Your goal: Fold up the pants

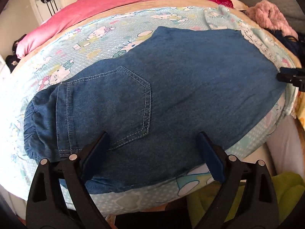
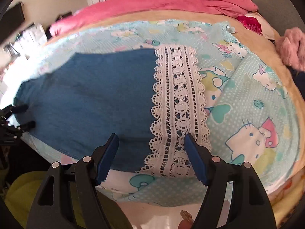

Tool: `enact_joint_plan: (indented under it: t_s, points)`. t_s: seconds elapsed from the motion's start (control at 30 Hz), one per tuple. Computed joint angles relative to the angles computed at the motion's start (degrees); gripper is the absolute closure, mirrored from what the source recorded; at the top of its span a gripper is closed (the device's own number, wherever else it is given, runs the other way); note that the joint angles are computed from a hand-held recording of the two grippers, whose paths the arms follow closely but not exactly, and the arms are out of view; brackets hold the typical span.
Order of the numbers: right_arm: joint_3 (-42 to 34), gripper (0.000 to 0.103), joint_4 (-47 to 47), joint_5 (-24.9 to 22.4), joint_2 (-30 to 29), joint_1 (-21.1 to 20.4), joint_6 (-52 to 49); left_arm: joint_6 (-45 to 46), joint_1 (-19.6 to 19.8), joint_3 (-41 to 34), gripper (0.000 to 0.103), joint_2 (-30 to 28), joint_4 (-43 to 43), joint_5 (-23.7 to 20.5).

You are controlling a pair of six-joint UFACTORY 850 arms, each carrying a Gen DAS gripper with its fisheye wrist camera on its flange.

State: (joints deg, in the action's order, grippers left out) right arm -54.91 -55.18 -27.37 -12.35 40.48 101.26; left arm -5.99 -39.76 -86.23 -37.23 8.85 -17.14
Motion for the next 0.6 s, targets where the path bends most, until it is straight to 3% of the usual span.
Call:
enact_joint_plan:
  t_s: [0.1, 0.17, 0.27, 0.33, 0.5, 0.6]
  points:
    - [1.6, 0.033, -8.1, 2.6, 2.5, -0.5, 8.1, 10.6, 0.7, 0.0, 0.017, 1.4, -12.0, 1.2]
    - [2.0, 0.033, -12.5, 2.4, 3.7, -1.5, 12.4, 14.0, 0.8, -0.4, 0.017, 2.2, -15.3, 2.6]
    - [0.2, 0.033, -12.5, 0.9, 3.4, -4.4, 10.7, 10.8, 0.6, -3.8, 0.016, 1.2, -11.1, 2.8]
    - [-1.3, 0.033, -12.3, 1.6, 2.1, -7.6, 9.5, 12.7, 1.0, -7.8, 0.016, -0.8, -13.4, 1.9]
    - [-4.1, 0.042, -4.4, 9.8, -1.8, -15.7, -0.1, 8.4, 1.2, -21.0, 0.016, -8.8, -9.3, -3.3]
    - [-5.3, 0.045, 1.2, 13.5, -4.0, -18.1, -5.7, 7.6, 1.4, -28.9, 0.016, -14.0, -8.6, -6.9]
